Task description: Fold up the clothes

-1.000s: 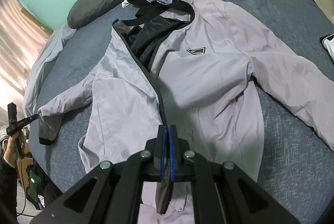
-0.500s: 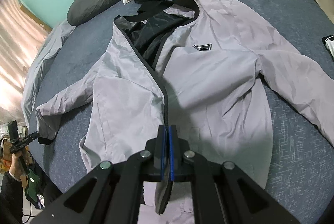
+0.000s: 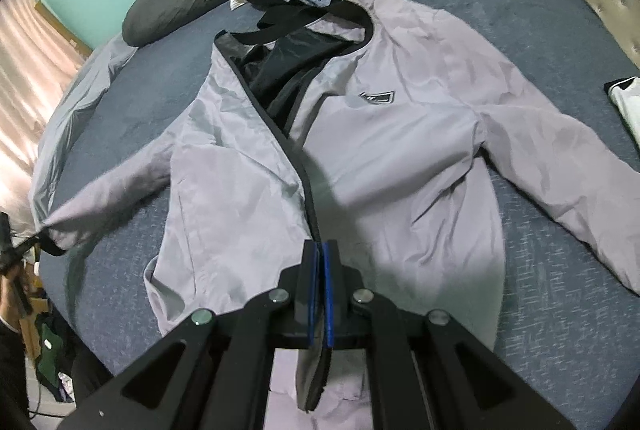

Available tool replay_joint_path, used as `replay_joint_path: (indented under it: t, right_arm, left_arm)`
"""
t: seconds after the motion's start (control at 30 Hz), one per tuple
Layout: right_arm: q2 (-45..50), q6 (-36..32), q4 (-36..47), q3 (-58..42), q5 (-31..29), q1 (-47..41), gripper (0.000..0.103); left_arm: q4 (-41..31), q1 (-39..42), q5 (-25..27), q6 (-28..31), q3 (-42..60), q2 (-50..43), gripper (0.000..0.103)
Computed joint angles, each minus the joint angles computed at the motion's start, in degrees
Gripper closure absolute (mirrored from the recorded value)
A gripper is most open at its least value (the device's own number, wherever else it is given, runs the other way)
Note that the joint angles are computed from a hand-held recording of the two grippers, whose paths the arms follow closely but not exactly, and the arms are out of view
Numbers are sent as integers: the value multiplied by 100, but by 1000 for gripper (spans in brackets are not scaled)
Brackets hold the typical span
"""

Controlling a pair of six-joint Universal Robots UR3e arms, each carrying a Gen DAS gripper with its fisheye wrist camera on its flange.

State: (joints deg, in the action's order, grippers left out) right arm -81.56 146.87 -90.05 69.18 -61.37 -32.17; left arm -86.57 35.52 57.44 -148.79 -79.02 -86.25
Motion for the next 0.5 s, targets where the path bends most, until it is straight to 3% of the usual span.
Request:
replay_joint_path:
  t: [0.13,0.23,0.37,0.47,0.5]
  right_arm:
    - [14,71,-132,-1,-270,-23,100]
    - [23,180,-243,55,-412,-127,100]
    - [71,277,-357,135,-709,-272,100]
    - [107,368,-447,219,-928,-368,100]
    - [137,391,-469,235,-1016,-385,100]
  left_arm:
    - [-115,-146,232,-276,641,-605,89]
    - [164,-361,556,-471,572,-790,89]
    - [443,-326,610,-736,212,-819,87]
    - [472,-267,569,-912,31,-804,83]
    - [505,-248,554,-1006,-7,-788,76]
